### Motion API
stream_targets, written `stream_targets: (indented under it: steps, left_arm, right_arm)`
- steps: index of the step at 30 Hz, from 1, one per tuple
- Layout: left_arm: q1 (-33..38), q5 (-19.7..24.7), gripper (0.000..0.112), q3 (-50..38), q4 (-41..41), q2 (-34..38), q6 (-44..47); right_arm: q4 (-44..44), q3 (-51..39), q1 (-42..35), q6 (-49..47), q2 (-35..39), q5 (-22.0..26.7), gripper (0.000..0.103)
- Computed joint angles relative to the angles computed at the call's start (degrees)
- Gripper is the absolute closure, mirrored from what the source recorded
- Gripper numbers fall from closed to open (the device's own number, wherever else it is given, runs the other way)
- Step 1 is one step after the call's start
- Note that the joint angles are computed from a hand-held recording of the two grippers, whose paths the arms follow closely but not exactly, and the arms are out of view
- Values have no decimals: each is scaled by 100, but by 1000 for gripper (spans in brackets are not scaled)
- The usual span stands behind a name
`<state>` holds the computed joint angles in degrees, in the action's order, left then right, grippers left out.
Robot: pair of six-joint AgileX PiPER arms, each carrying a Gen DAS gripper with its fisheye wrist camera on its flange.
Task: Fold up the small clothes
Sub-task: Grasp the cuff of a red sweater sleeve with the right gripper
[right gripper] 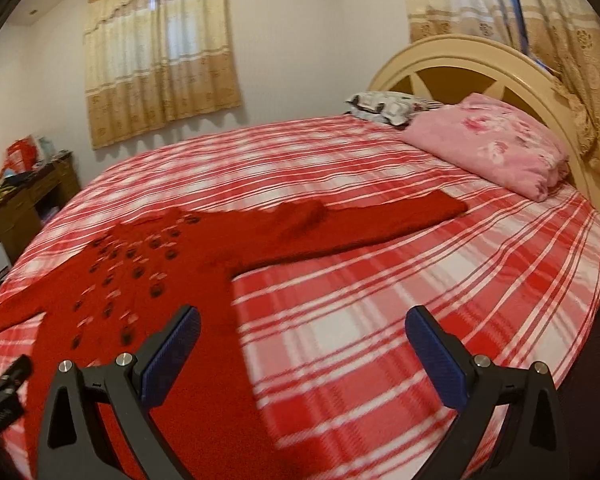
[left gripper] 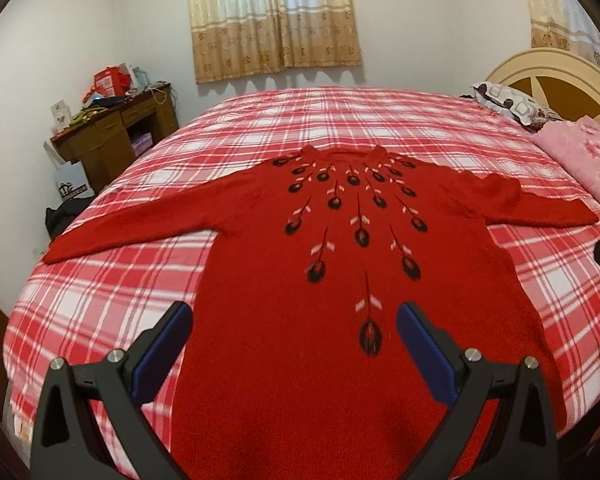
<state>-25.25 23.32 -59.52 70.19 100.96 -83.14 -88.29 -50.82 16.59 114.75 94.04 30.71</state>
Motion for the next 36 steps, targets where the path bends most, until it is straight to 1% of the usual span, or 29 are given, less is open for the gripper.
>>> stream_targets:
  steps: [2,3,5,6,7,8,9,12,13,14,16,17,20,21,24,26,27,28,29,30,32,34,35,36]
  left_arm:
    - [260,-213,9,-348,-725,172,841]
    - [390,-260,9,-591,-1180,302,1333]
    - [593,-267,9,-1031,-1900,536,2089]
    - [688,-202,9,-1297,-2248,663,2470]
    - [744,-111,9,-1539,-2396,777,2659]
    - [778,-18,9,-1766,-2374,893,2683]
    - [816,84,9,-1991,-2284,1002,2648]
    - [940,264,9,-2660,-2235,1388,2767]
    - [981,320,9,-2889,-2274,1541,2859]
    - [1025,358,9,-3091,-2281,1693,2912]
    - [1098,434,9,-3484,-2299,2021,2961]
    - [1146,464,9,-3651,-2416,2162,3069]
    - [1319,483,9,-4160,-3198,2628,3665]
    - [1366,548,9,-4379,-3510,2781,3910]
    - [1446,690,9,-4760,-4060,3137,4222]
    - [1435,771,9,-4914,-4141,3300,4229]
    - [1412,799,9,-4965,-4088,3371,4187]
    - [1380,840,9,-5011,-3997,3431,4139]
    - [1352,875,9,-5053,-3889,3489,4090]
    - [1307,916,9,-5077,-3710,3549,3982]
    - [1251,1069,9,-5198,-3577,3697,3940]
    - [1305,1179,9,-5388,-3960,3789,4314]
    - [1336,1161,9,-5386,-4057,3779,4368]
    - [1363,1165,9,-5386,-4127,3775,4369]
  right_arm:
    - [197,-362,-443,-411,178,-82,1]
    - [467,-662,-773,-807,307,-163,1]
    - [932,-1097,-1281,-1352,489,-369,1]
    - [1387,-1421,-1668,-1786,630,-577,1]
    - [1616,-1608,-1912,-1992,721,-721,1]
    - [1938,-1849,-2186,-2284,844,-881,1]
    - [2319,-2154,-2439,-2625,1012,-919,1]
    - [3406,-3147,-2974,-3649,1615,-773,2]
    - [3934,-3494,-3175,-4151,1853,-845,5]
    - [4507,-3827,-3338,-4692,2063,-824,12]
    - [5489,-4765,-3603,-5692,2671,-427,24]
    - [5786,-5061,-3687,-5971,2870,-297,27]
    - [6772,-6130,-3947,-6854,3609,161,27]
    - [7034,-6627,-3983,-7139,3935,461,27]
    - [7257,-7686,-3963,-7528,4613,1112,27]
    - [7316,-8285,-3908,-7741,4998,1504,27]
    - [7400,-8756,-3882,-7892,5281,1826,27]
    - [7474,-9093,-3878,-7972,5497,2054,31]
    - [7448,-9232,-3874,-7970,5609,2151,36]
    - [7192,-9259,-3814,-7865,5663,2199,39]
    - [6875,-9366,-3723,-7895,5743,2321,53]
    - [6964,-9431,-3739,-8047,5771,2337,62]
    - [6994,-9503,-3748,-8096,5801,2376,68]
    - [6993,-9393,-3761,-8090,5739,2320,71]
